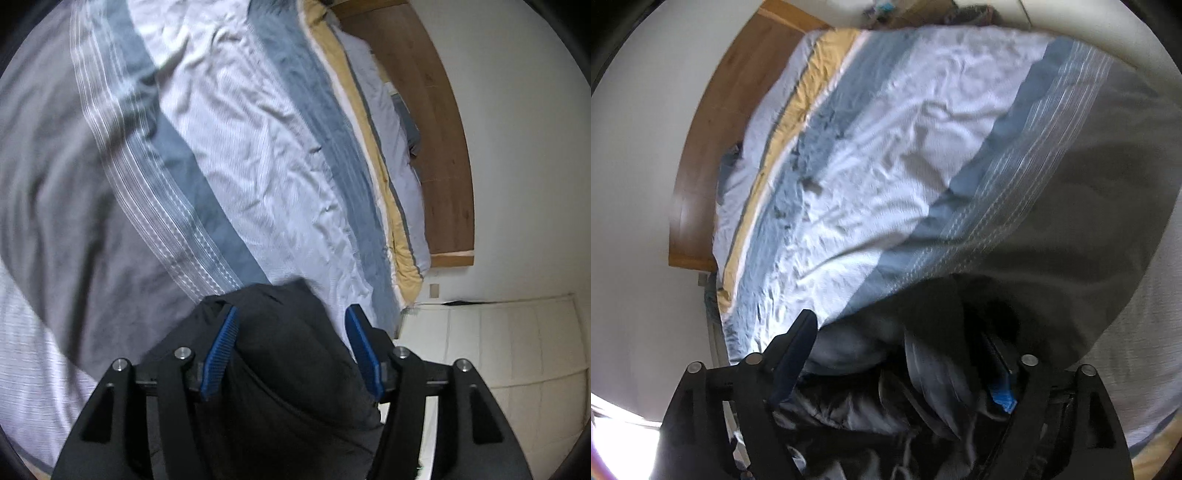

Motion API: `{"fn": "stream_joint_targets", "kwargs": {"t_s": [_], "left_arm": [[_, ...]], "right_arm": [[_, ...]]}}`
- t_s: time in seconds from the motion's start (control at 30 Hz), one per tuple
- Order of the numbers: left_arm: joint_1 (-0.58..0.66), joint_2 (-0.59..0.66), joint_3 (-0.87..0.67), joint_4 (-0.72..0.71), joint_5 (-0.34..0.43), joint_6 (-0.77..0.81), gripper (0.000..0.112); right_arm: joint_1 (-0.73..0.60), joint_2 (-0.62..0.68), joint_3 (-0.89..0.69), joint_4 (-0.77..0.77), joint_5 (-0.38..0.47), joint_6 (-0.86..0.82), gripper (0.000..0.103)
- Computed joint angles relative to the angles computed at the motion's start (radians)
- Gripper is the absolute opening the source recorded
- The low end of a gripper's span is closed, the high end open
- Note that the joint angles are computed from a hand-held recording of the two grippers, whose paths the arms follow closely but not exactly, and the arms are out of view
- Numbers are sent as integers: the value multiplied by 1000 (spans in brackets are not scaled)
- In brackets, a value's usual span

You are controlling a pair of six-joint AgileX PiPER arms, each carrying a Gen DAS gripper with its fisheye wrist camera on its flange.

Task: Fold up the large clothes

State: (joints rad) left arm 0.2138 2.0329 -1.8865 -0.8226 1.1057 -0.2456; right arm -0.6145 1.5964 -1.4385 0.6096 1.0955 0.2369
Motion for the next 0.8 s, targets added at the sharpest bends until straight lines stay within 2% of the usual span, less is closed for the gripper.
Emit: {"fn": "stream_joint_targets", "kwargs": {"t_s": [0.17, 0.23, 0.33, 0.57, 0.73, 0.8], "left_arm": [[-22, -103, 0, 141, 68, 11, 58], [-52, -165, 51, 174, 72, 40, 58], [-118, -260, 160, 224, 56, 89, 58], [-328, -440, 441, 296, -77, 113, 58], [-486, -528, 573, 353, -182, 61, 58], [-555, -524, 593, 396, -220, 36, 58]], "right_arm": [[-20, -61, -42, -9, 84, -77, 83], [33, -98, -44, -64, 114, -122, 83], [147, -170, 11, -139, 100, -155, 83], [469, -321, 192, -289, -16, -114, 83], [688, -362, 264, -424, -90, -6, 83], [741, -351, 287, -463, -117, 19, 83]]}}
